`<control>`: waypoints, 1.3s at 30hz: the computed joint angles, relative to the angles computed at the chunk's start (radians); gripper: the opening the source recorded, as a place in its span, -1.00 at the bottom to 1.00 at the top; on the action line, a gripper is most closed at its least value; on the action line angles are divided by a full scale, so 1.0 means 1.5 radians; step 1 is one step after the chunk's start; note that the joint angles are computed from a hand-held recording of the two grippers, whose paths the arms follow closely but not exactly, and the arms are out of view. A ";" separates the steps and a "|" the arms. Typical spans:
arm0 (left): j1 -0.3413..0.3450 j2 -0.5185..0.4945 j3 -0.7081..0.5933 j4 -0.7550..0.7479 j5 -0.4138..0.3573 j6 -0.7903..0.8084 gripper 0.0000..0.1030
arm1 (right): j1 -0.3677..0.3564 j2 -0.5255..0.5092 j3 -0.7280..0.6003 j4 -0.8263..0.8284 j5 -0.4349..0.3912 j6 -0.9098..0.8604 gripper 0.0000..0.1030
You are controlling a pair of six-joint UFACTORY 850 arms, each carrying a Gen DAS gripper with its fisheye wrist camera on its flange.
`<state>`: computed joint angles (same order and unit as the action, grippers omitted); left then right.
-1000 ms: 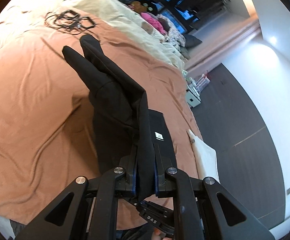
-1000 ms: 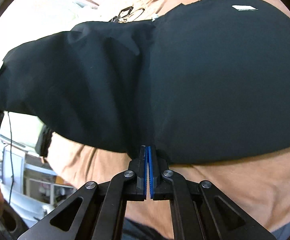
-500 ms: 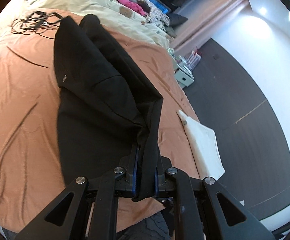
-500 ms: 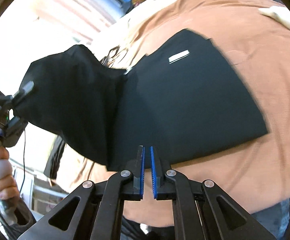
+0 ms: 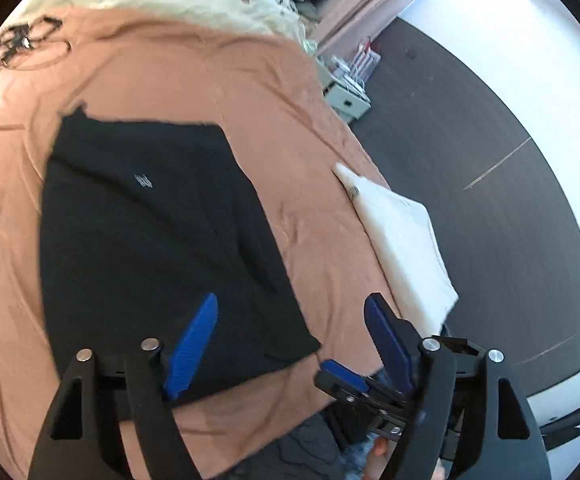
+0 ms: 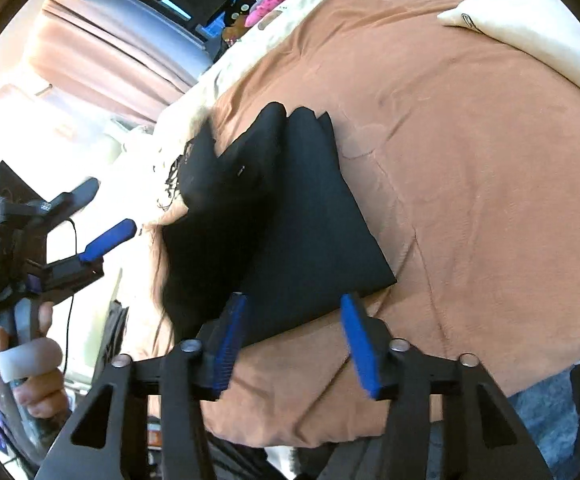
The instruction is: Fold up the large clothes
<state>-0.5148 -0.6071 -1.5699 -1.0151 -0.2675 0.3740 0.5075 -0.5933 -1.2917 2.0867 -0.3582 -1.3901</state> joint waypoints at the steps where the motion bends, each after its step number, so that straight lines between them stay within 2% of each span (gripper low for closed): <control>1: 0.005 0.011 0.016 -0.013 0.005 0.009 0.49 | 0.001 -0.003 -0.005 -0.006 -0.003 0.005 0.02; 3: 0.013 0.025 0.036 0.035 0.017 -0.046 0.49 | 0.002 -0.011 -0.015 -0.017 -0.011 0.015 0.02; 5: 0.019 0.038 0.059 0.144 0.037 -0.158 0.49 | -0.002 -0.016 -0.018 -0.030 -0.023 0.022 0.02; 7: 0.032 0.059 0.101 0.160 0.057 -0.182 0.49 | -0.001 -0.030 -0.039 -0.062 -0.032 0.055 0.03; 12: 0.059 0.087 0.185 0.051 0.085 -0.106 0.49 | 0.004 -0.071 -0.105 -0.149 -0.036 0.137 0.06; 17: 0.077 0.087 0.231 -0.067 0.078 -0.021 0.49 | 0.008 -0.109 -0.170 -0.238 -0.008 0.238 0.10; 18: 0.079 0.083 0.230 -0.056 0.073 -0.035 0.49 | 0.008 -0.110 -0.173 -0.237 -0.002 0.236 -0.01; 19: 0.080 0.078 0.230 -0.055 0.068 -0.039 0.49 | 0.006 -0.113 -0.177 -0.233 -0.007 0.230 -0.62; 20: 0.079 0.072 0.228 -0.063 0.064 -0.032 0.49 | 0.003 -0.116 -0.180 -0.240 -0.014 0.237 -0.72; 26: 0.058 0.030 0.190 0.008 0.050 -0.103 0.49 | -0.008 -0.083 -0.118 -0.060 -0.054 0.064 -0.79; 30: 0.044 0.015 0.165 0.002 0.039 -0.084 0.48 | -0.026 -0.077 -0.084 -0.018 -0.102 0.044 -0.80; 32: 0.037 0.006 0.150 0.008 0.026 -0.085 0.33 | -0.036 -0.085 -0.074 -0.001 -0.118 0.046 -0.80; 35: 0.028 0.002 0.134 0.140 0.027 -0.198 0.20 | -0.049 -0.096 -0.057 0.031 -0.149 0.047 -0.81; 37: 0.028 0.003 0.130 0.183 0.021 -0.237 -0.02 | -0.054 -0.100 -0.049 0.047 -0.161 0.047 -0.82; 39: 0.032 0.009 0.135 0.161 0.021 -0.218 -0.12 | -0.057 -0.098 -0.043 0.060 -0.168 0.041 -0.82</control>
<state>-0.4675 -0.5943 -1.3669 -0.7736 -0.2362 0.0466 0.4225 -0.7406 -1.3558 2.1771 -0.6107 -1.3292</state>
